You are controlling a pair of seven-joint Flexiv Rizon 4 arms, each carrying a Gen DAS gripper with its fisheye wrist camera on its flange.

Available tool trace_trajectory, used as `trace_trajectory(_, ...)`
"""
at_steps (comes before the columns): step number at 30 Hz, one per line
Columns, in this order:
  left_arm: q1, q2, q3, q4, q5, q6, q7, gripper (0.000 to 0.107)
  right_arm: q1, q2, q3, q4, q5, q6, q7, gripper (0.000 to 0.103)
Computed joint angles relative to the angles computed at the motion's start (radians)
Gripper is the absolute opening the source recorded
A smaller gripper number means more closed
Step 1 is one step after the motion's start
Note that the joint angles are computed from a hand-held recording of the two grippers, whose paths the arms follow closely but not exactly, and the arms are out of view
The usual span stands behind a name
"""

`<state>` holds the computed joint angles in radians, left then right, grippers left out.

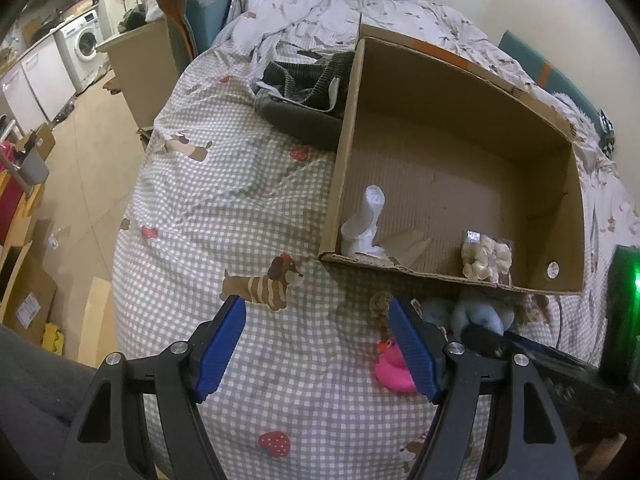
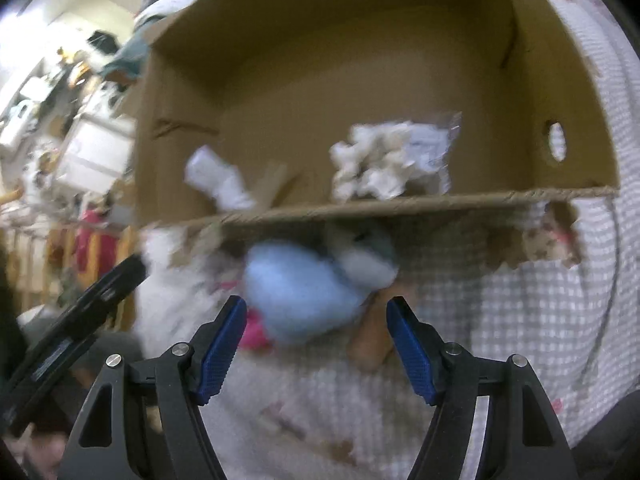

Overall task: Organize soft objects
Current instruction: 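Grasp the light-blue plush toy with the right tool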

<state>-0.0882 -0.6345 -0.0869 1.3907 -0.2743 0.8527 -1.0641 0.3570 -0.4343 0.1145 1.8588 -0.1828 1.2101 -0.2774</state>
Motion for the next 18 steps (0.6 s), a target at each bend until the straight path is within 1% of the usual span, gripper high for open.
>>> trace_trajectory(1,-0.001,-0.001,0.001,-0.002,0.002,0.0,0.0,0.072,-0.002,-0.01,-0.001,-0.003,0.008,0.011,0.007,0.077)
trace_trajectory(3,-0.002,-0.001,0.002,-0.002,0.005,-0.001,0.0,0.072,-0.025,-0.034,0.025,-0.021,0.048,0.039,-0.014,0.077)
trace_trajectory(6,-0.002,-0.001,0.002,-0.001,0.005,0.0,-0.003,0.072,-0.004,-0.048,0.0,-0.034,0.017,0.035,-0.029,0.076)
trace_trajectory(9,0.0,-0.002,0.002,-0.002,0.002,-0.001,-0.007,0.072,0.0,-0.053,-0.002,-0.052,-0.006,0.001,-0.059,0.046)
trace_trajectory(10,0.001,-0.001,0.002,-0.001,0.001,0.0,-0.008,0.072,0.004,-0.051,-0.006,-0.05,-0.011,0.003,-0.061,0.04)
trace_trajectory(13,0.004,-0.001,0.002,-0.002,-0.002,0.003,-0.013,0.072,0.022,-0.034,-0.022,-0.035,-0.034,0.011,-0.048,0.03)
trace_trajectory(15,0.008,0.0,0.001,-0.003,-0.008,0.003,-0.017,0.072,0.027,-0.018,-0.025,-0.018,-0.035,0.027,-0.027,0.028)
trace_trajectory(18,0.015,-0.002,0.0,-0.008,-0.02,-0.006,-0.029,0.072,0.046,0.041,-0.04,0.033,-0.06,0.035,0.027,0.028)
